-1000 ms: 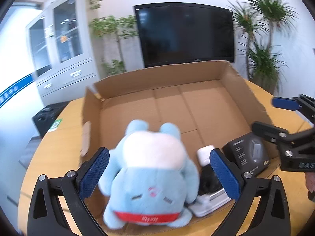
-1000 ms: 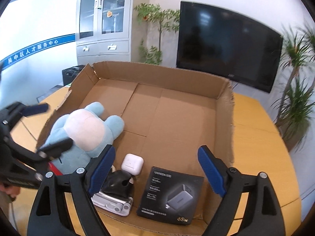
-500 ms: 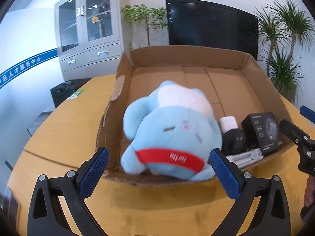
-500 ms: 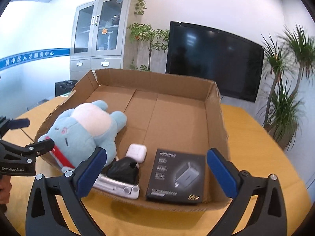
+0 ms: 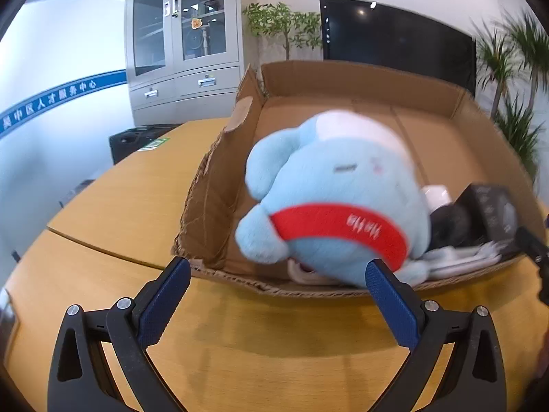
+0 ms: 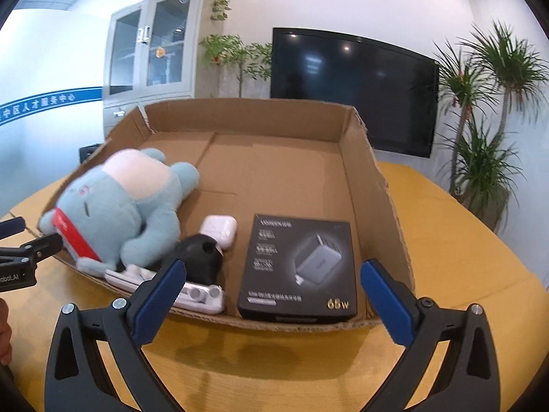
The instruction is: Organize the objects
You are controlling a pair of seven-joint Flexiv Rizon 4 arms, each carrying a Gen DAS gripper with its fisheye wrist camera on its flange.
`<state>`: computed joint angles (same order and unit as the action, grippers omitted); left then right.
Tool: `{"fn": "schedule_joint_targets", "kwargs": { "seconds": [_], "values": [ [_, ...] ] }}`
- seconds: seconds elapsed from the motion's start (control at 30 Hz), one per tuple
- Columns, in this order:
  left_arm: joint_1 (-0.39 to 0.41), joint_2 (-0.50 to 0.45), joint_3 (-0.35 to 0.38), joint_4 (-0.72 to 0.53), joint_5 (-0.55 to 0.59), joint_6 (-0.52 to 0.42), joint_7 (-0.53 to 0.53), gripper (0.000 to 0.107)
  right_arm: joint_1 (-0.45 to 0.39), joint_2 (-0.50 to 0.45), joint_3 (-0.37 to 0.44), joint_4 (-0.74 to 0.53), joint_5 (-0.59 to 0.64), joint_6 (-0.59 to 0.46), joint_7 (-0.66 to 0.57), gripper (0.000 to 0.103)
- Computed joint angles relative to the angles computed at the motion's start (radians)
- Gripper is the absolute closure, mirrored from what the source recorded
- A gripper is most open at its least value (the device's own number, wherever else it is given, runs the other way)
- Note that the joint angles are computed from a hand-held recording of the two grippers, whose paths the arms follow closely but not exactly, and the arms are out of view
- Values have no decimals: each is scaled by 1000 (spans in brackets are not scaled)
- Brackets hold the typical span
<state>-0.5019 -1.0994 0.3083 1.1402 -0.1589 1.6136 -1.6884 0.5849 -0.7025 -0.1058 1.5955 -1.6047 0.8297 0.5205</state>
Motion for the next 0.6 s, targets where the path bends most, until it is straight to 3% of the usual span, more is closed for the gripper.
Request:
{"fn": "schedule_joint_targets", "kwargs": {
  "seconds": [0.3, 0.6],
  "values": [
    [20, -13, -32, -1, -17, 25, 8, 4, -10, -2, 6, 8, -10, 11, 21, 1],
    [-3, -31, 9, -16, -45, 39, 16, 4, -2, -8, -1, 3, 27, 19, -8, 1]
  ]
}}
